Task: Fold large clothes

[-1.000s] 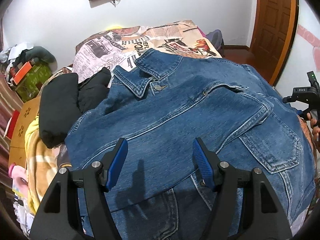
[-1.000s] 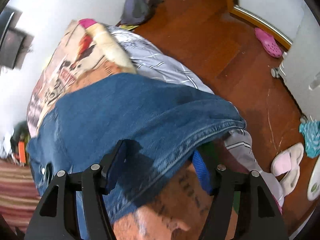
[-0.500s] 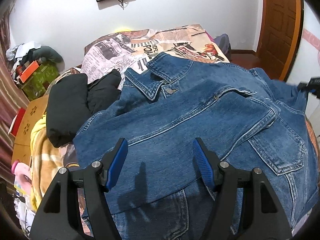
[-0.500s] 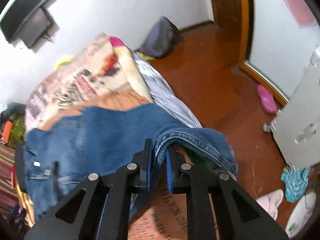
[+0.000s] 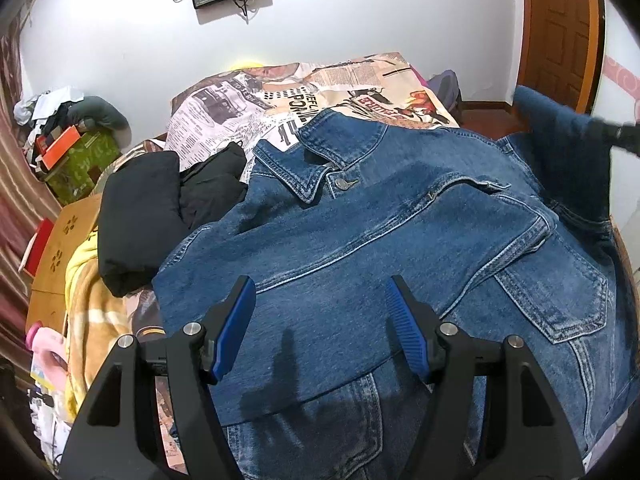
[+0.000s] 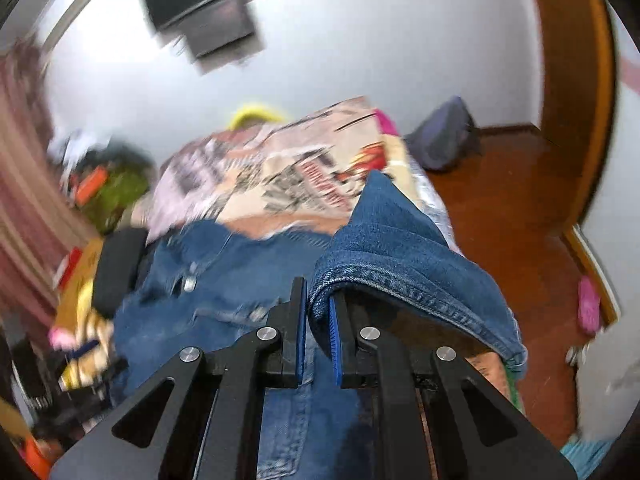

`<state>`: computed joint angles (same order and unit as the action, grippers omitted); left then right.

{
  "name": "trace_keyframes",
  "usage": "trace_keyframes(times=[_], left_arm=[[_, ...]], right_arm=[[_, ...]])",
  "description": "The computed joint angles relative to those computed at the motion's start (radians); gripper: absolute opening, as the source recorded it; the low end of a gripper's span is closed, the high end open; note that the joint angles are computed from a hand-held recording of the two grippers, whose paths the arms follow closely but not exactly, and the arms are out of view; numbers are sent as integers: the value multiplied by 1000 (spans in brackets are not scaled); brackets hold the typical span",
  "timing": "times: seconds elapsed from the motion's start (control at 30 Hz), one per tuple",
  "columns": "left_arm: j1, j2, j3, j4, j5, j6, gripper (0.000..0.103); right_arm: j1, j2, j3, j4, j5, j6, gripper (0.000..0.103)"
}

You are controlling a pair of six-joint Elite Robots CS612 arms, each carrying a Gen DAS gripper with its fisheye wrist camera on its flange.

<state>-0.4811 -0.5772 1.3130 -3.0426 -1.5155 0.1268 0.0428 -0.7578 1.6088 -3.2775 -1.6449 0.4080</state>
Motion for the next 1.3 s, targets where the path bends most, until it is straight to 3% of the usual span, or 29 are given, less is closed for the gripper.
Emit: trace_keyframes(times=[0.13, 0.3, 0.57, 0.7, 0.77, 0.8, 1.0, 1.3], left_arm=[[2, -2, 6, -5, -3, -2, 66], [3, -5, 12, -7, -2, 1, 66], [7, -4, 14, -10, -5, -7, 66], [8, -2, 9, -8, -12, -11, 66], [8, 0, 7, -10, -15, -11, 66], [7, 0, 6, -11, -16, -10, 66], [7, 1, 3, -16, -25, -17, 66], [7, 0, 2, -16, -29, -19, 66]], right_arm=[[21, 30, -49, 109, 38, -84, 9], [31, 56, -78, 236, 84, -83, 9], [28, 21, -44, 249, 100, -20, 14], [32, -3, -12, 203, 70, 0, 28], [32, -20, 14, 159, 41, 15, 49], [32, -27, 26, 131, 27, 27, 52], [7, -55, 87, 4, -24, 165, 56], [-57, -25, 117, 18, 17, 472, 56]])
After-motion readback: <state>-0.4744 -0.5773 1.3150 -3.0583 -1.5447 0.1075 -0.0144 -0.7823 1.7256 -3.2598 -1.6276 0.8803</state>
